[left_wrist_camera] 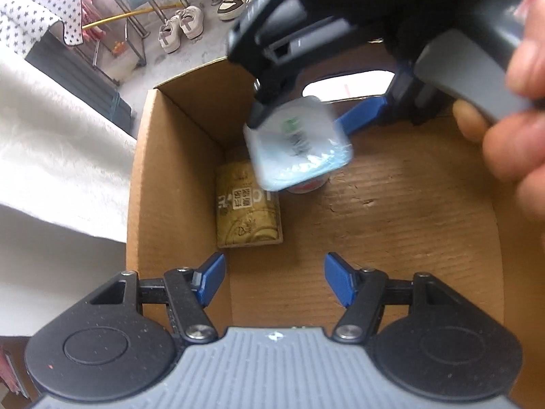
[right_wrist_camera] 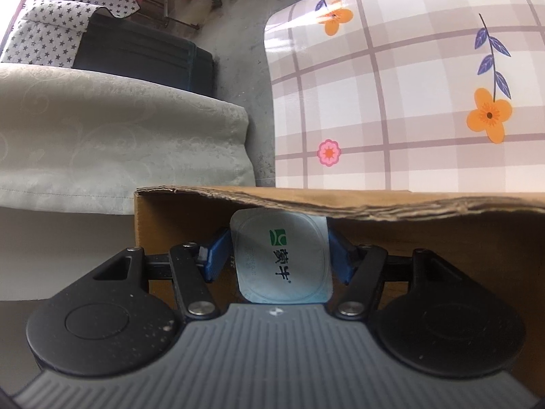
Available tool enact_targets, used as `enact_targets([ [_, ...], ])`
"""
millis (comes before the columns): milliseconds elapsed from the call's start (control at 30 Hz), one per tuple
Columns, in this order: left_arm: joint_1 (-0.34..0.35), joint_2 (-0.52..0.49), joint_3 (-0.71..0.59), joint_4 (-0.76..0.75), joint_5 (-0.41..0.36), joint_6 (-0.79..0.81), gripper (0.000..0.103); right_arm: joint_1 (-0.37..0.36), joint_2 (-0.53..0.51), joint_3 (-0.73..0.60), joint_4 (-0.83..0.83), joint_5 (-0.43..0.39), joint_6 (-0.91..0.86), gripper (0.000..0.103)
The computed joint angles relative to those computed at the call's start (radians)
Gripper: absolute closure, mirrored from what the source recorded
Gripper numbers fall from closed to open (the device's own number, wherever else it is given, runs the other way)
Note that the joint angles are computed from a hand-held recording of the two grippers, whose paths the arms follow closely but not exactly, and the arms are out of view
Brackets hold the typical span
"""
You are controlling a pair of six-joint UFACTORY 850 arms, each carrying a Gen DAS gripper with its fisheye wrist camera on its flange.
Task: Organize soft objects
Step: 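Carry the gold packet and yogurt cup into the box and release both, then move the left gripper to the light-blue towel and grasp it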
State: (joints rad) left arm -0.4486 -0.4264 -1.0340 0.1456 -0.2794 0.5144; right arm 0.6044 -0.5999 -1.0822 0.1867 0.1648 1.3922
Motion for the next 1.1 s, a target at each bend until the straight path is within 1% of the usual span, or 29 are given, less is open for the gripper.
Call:
enact_targets([
  [33, 0.002, 0.003, 0.001, -0.026, -0.003, 0.018, 0.037, 0.000, 0.010, 0.013, -0.019, 0.016, 0.020, 0.039],
  [67, 0.002, 0.006, 0.002, -0.051, -0.005, 0.036, 0.037, -0.001, 0.020, 0.019, -0.024, 0.015, 0.026, 0.032],
  [100, 0.003, 0.010, 0.003, -0.077, -0.007, 0.054, 0.037, 0.000, 0.030, 0.026, 0.004, 0.013, -0.005, 0.026],
  [133, 0.004, 0.019, 0.010, -0.100, -0.008, 0.069, 0.037, 0.002, 0.042, 0.033, 0.059, 0.010, -0.064, 0.025],
  [200, 0.004, 0.035, 0.019, -0.149, -0.014, 0.096, 0.037, 0.006, 0.068, 0.049, 0.112, 0.004, -0.124, 0.024],
  [300, 0.005, 0.052, 0.018, -0.224, -0.035, 0.136, 0.037, 0.019, 0.124, 0.094, 0.196, 0.028, -0.193, 0.024],
  [400, 0.003, 0.083, 0.021, -0.318, -0.071, 0.186, 0.036, 0.043, 0.197, 0.155, 0.293, 0.080, -0.259, 0.023],
  [467, 0.005, 0.111, 0.031, -0.404, -0.096, 0.241, 0.032, 0.069, 0.253, 0.204, 0.394, 0.123, -0.328, 0.020],
  [533, 0.000, 0.135, 0.035, -0.447, -0.130, 0.261, 0.032, 0.104, 0.311, 0.251, 0.519, 0.167, -0.413, 0.017],
  [633, -0.019, 0.186, 0.061, -0.474, -0.160, 0.251, 0.031, 0.169, 0.408, 0.341, 0.669, 0.265, -0.475, 0.011],
  [700, -0.035, 0.219, 0.077, -0.504, -0.175, 0.259, 0.029, 0.219, 0.476, 0.408, 0.753, 0.336, -0.490, 0.002],
  [733, -0.048, 0.237, 0.088, -0.508, -0.175, 0.250, 0.028, 0.249, 0.511, 0.441, 0.810, 0.376, -0.508, 0.001],
  [833, -0.088, 0.283, 0.119, -0.498, -0.166, 0.210, 0.026, 0.328, 0.606, 0.536, 0.902, 0.474, -0.517, 0.001],
  [967, -0.171, 0.345, 0.161, -0.445, -0.163, 0.078, 0.025, 0.438, 0.756, 0.654, 1.076, 0.533, -0.610, 0.001],
  [1033, -0.221, 0.366, 0.164, -0.406, -0.176, -0.017, 0.025, 0.509, 0.845, 0.714, 1.187, 0.580, -0.682, 0.001],
  [1100, -0.274, 0.381, 0.166, -0.379, -0.183, -0.107, 0.025, 0.611, 0.960, 0.781, 1.348, 0.654, -0.791, 0.001],
])
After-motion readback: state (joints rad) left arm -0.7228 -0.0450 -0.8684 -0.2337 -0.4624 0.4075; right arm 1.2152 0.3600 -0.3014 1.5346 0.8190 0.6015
